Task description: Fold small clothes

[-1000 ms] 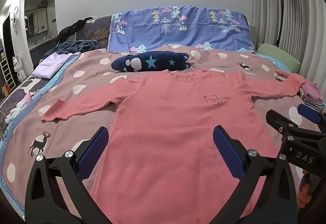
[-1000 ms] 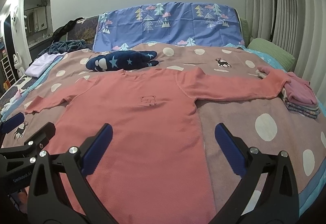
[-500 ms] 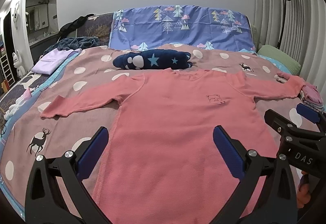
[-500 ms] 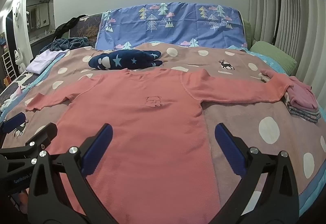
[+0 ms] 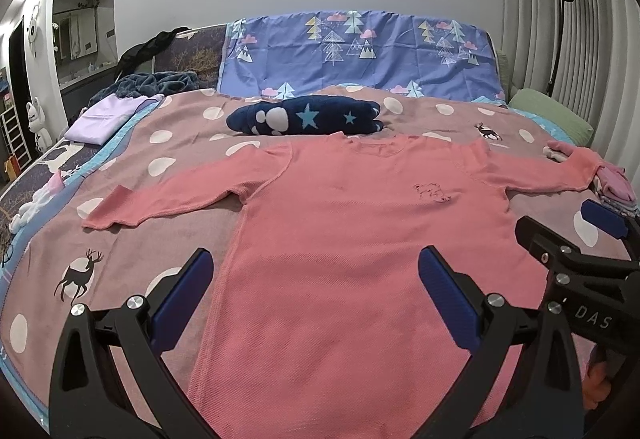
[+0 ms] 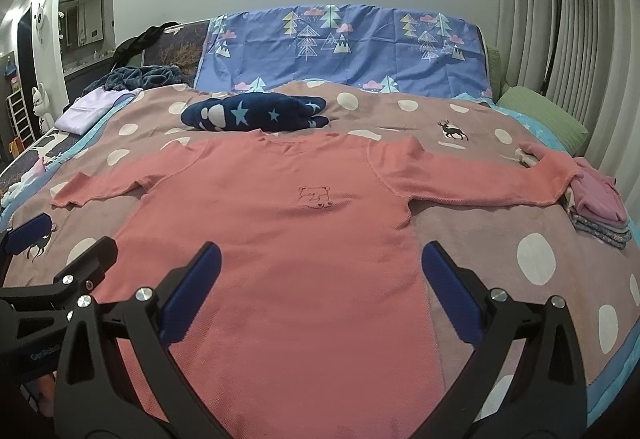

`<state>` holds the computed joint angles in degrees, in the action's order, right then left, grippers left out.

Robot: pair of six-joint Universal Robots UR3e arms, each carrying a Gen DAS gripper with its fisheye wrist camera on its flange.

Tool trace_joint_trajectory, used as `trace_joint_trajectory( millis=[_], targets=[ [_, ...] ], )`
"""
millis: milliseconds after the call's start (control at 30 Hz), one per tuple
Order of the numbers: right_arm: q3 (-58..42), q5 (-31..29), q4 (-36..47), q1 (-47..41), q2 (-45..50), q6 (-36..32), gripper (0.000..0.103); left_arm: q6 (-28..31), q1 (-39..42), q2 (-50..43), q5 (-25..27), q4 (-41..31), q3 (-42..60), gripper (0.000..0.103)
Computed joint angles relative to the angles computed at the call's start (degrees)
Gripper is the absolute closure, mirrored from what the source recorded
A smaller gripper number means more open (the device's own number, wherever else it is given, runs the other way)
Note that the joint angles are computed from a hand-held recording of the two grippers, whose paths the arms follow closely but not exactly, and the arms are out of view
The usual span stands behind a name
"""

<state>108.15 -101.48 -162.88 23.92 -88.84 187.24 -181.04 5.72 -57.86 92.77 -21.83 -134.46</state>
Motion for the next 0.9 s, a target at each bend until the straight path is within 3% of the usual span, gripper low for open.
trace_joint_trajectory(
  millis=[633,800,900],
  targets=[
    [-3.4,-2.8,-0.2,2.1,3.8,0.3,0.002,4.2,11.5,5.9,-10.3,-1.8,-4.5,0.001],
    [-5.8,-4.0,-0.5,3.0,6.0,0.4,0.002,7.7,22.6,10.8,-21.3,-7.5,-6.5,0.001],
    [-7.8,-4.8,0.1,3.3,7.6,0.5,0.002,11.2,33.9,15.3,-31.8,-16.1,-7.2,0.001]
  ],
)
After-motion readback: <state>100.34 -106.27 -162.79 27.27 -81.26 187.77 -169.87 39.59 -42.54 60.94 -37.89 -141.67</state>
